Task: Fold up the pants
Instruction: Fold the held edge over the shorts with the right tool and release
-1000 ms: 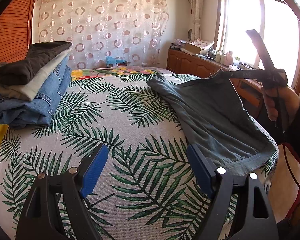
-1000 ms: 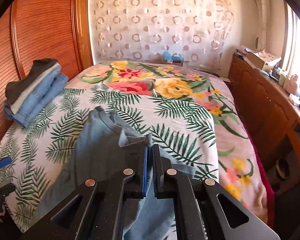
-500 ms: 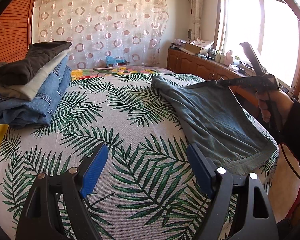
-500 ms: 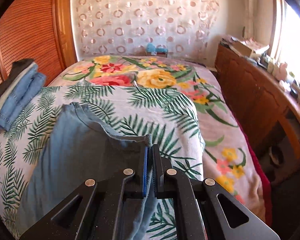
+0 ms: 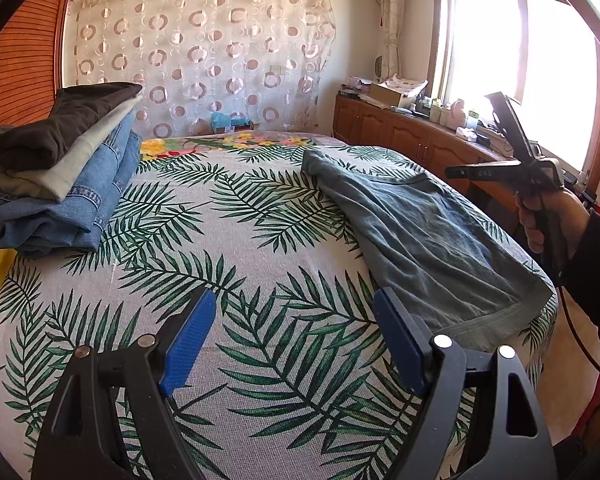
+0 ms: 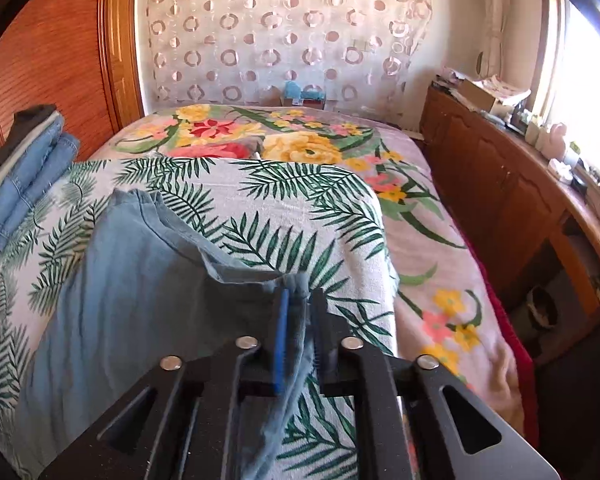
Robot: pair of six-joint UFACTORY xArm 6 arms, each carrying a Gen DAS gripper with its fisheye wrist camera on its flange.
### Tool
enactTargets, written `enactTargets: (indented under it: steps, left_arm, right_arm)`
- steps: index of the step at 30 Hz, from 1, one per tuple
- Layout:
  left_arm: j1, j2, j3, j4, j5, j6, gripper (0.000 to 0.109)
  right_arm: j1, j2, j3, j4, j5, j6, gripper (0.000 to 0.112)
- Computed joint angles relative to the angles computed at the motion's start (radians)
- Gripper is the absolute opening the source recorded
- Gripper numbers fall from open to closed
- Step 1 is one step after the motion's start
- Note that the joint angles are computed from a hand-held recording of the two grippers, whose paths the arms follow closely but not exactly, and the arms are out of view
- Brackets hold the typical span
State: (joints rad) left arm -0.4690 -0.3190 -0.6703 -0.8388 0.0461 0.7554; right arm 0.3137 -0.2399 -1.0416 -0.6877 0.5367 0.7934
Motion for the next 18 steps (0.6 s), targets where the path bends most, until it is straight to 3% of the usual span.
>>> enactTargets:
  steps: [4, 18]
  left_arm:
    - [0.002, -0.003, 0.002, 0.02, 0.004, -0.015, 0.082]
    - [0.001, 0.005, 0.0, 0.071, 0.019, -0.049, 0.082]
  right_arm:
    - [0.006, -0.029, 0.038, 0.012, 0.006, -0.023, 0.023]
    - [0.141, -0.313, 0.338, 0.063, -0.072, 0.019, 0.023]
